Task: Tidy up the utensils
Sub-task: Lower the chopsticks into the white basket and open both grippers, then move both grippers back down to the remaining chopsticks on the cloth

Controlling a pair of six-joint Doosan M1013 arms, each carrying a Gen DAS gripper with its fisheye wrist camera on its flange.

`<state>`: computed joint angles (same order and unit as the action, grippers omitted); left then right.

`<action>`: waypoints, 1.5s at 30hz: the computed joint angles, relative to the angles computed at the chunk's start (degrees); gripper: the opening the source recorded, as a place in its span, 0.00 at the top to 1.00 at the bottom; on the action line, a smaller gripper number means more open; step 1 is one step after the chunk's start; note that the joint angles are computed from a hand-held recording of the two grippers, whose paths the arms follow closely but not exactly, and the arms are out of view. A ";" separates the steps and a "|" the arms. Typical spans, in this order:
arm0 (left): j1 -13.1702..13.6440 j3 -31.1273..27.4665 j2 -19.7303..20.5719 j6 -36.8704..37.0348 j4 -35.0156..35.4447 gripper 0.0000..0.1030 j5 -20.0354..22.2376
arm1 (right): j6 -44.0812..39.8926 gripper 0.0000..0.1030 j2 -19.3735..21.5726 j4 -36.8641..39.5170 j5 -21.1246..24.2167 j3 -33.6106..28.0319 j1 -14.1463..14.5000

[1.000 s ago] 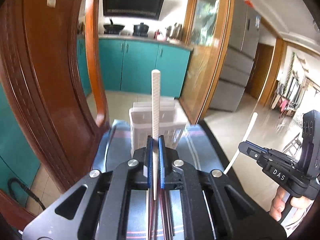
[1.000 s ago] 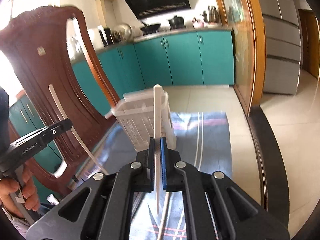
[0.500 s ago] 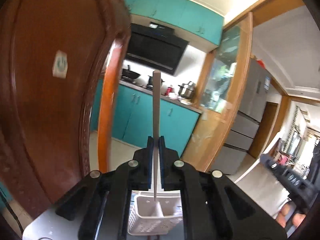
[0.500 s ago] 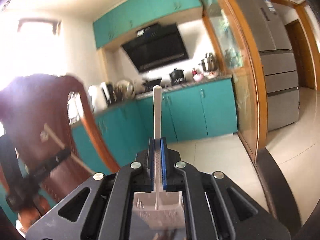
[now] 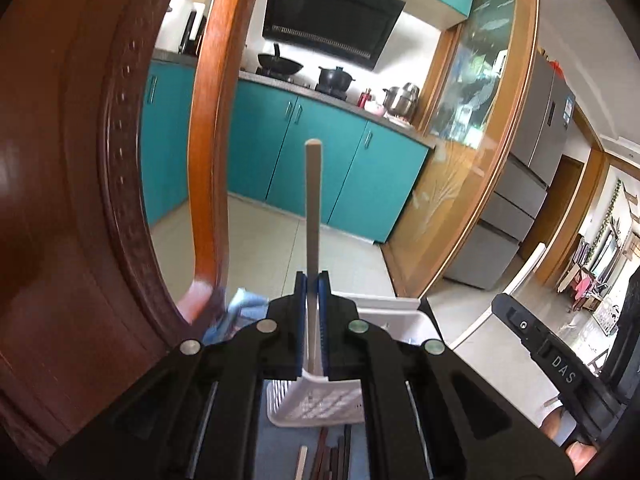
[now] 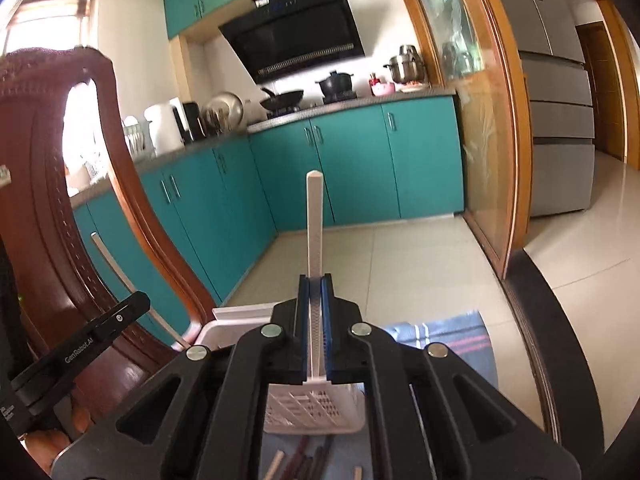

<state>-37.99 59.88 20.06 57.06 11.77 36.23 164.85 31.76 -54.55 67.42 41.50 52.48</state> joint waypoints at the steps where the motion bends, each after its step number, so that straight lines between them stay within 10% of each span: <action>1: -0.13 -0.10 0.04 1.26 -0.59 0.94 0.26 | 0.11 0.92 -0.24 0.29 0.18 0.27 0.05; 9: -1.38 5.02 -3.33 4.54 4.18 0.67 -4.73 | 5.85 0.57 -5.25 -7.70 -1.23 8.95 2.49; 15: -1.86 8.31 -5.28 6.42 5.28 0.63 -4.82 | 9.16 0.54 -9.14 -7.05 -1.64 15.56 2.95; 27: -1.93 3.75 -1.50 14.29 -3.12 0.77 8.76 | -13.94 0.54 -2.17 28.18 9.37 8.09 -1.41; 33: -2.81 3.46 -0.67 15.74 -3.07 0.77 12.72 | -19.50 0.62 2.04 34.09 15.54 4.02 -1.73; 37: -3.08 3.05 0.11 17.35 -2.83 0.77 16.04 | -20.52 0.99 2.21 34.03 16.24 3.26 -1.78; 45: -2.93 -0.91 4.42 18.81 -6.21 0.74 28.71 | -14.68 0.97 -0.75 35.35 10.87 7.94 -2.98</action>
